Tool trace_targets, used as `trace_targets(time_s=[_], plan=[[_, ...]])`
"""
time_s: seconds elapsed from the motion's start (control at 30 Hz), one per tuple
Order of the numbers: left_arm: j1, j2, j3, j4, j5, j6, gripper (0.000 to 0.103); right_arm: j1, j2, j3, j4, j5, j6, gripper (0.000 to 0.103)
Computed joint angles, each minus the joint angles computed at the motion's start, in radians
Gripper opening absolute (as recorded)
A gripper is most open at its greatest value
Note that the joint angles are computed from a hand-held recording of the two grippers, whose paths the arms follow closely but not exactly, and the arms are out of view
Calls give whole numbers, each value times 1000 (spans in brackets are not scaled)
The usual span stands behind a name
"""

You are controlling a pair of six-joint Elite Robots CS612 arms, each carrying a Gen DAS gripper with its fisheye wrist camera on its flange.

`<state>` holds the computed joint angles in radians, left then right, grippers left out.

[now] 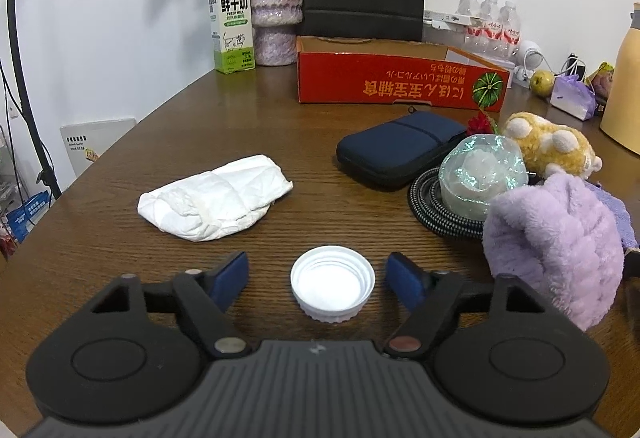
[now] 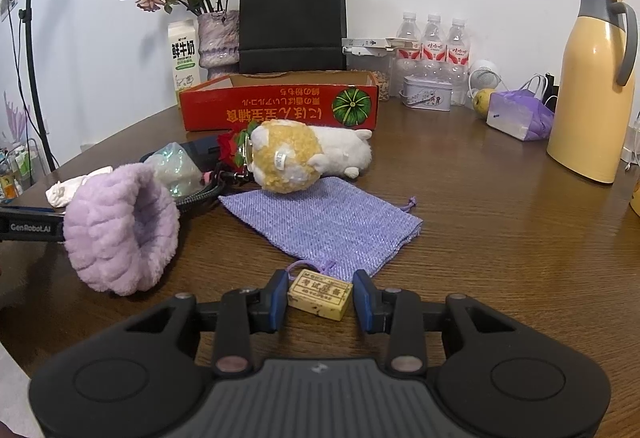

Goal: Organize objects
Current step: 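Grasp the white bottle cap with the left tool while the right tool grasps the small tan box, then carry the cap and tan box with both tools into the red cardboard box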

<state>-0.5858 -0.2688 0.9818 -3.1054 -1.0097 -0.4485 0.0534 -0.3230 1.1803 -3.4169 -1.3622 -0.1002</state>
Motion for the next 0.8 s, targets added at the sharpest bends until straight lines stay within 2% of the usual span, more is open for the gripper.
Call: trace_targets(time_s=[0.07,0.2,0.4,0.8], plan=[[0,1,0,-6,-2,4,73,0,-1,2,-3,-1,0,34],[-1,2,2,-24,6,12,41,1,-2,6,-14,-2,1,34],[-3,-7,19,-37,3,11,41,1,-8,17,-41,-4,2,34],[-11,-29,53,-135,21,53,41,2,-16,20,-91,1,5,34]])
